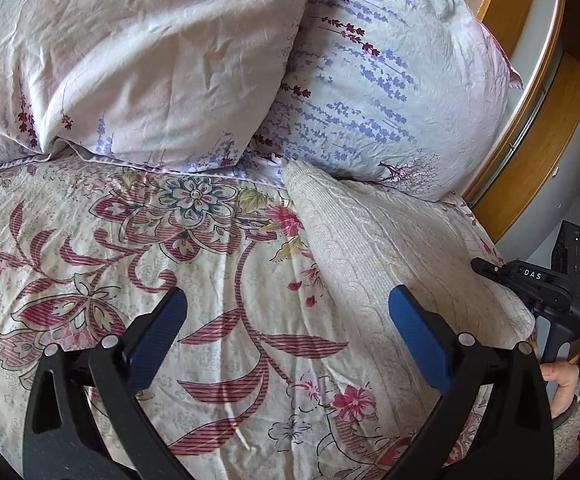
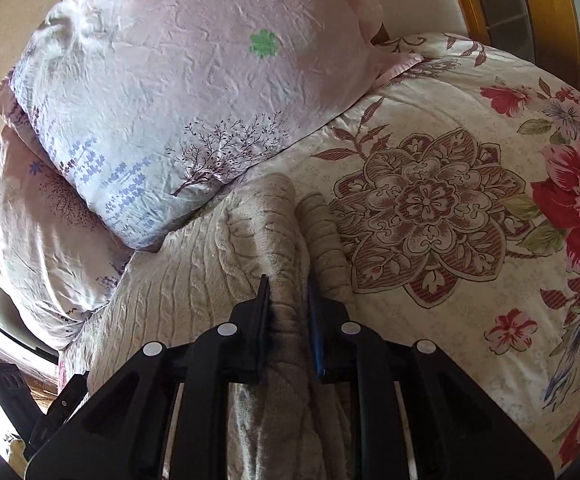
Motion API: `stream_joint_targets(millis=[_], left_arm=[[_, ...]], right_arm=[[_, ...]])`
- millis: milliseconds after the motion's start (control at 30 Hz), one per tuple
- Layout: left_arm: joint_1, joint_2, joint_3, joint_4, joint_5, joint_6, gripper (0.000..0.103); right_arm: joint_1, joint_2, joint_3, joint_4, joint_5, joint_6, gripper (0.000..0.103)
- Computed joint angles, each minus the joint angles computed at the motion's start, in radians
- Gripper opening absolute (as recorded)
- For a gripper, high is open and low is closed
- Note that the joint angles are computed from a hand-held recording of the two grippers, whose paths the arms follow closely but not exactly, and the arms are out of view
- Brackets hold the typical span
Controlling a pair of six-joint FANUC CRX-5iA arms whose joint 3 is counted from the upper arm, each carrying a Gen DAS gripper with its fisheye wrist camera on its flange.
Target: Fold small clothes
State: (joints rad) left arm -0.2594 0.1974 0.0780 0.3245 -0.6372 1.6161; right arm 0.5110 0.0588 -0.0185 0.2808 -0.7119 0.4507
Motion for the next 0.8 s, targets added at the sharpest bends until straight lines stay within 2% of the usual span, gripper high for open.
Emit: stream_joint_targets(millis=[67, 167, 367, 533, 633, 700, 800], left_arm=[[-0.002, 0.001, -0.007, 0.007, 0.012, 0.001, 0.101], [-0.007, -0.02, -0.047, 0.028, 0.073, -0.023, 0.101], [-0.038, -0.058, -0.082, 0.014, 0.16, -0.083, 0.101], [-0.051, -0.047, -0.069, 0.006, 0.136, -0.108, 0.101], [-0.044, -0.047, -0.103, 0.096, 0.158, -0.172, 0.101], [-0.036, -0.043, -0.115, 0.145, 0.157, -0.198, 0.101], [-0.026, -0.038, -0.13, 0.216, 0.149, -0.229, 0.101]], right_arm=[[0.009, 0.004, -0.003, 0.035, -0.009, -0.003, 0.018], [0.02, 0.009, -0.006, 0.075, -0.016, -0.005, 0.018], [0.009, 0.007, 0.0, 0.036, -0.004, 0.036, 0.018], [0.001, 0.016, 0.025, -0.01, -0.027, 0.078, 0.019], [-0.017, 0.024, 0.074, -0.089, -0.081, 0.141, 0.038], [-0.044, 0.009, 0.09, -0.168, -0.074, 0.185, 0.071], [-0.082, -0.013, 0.097, -0.235, -0.035, 0.227, 0.073]])
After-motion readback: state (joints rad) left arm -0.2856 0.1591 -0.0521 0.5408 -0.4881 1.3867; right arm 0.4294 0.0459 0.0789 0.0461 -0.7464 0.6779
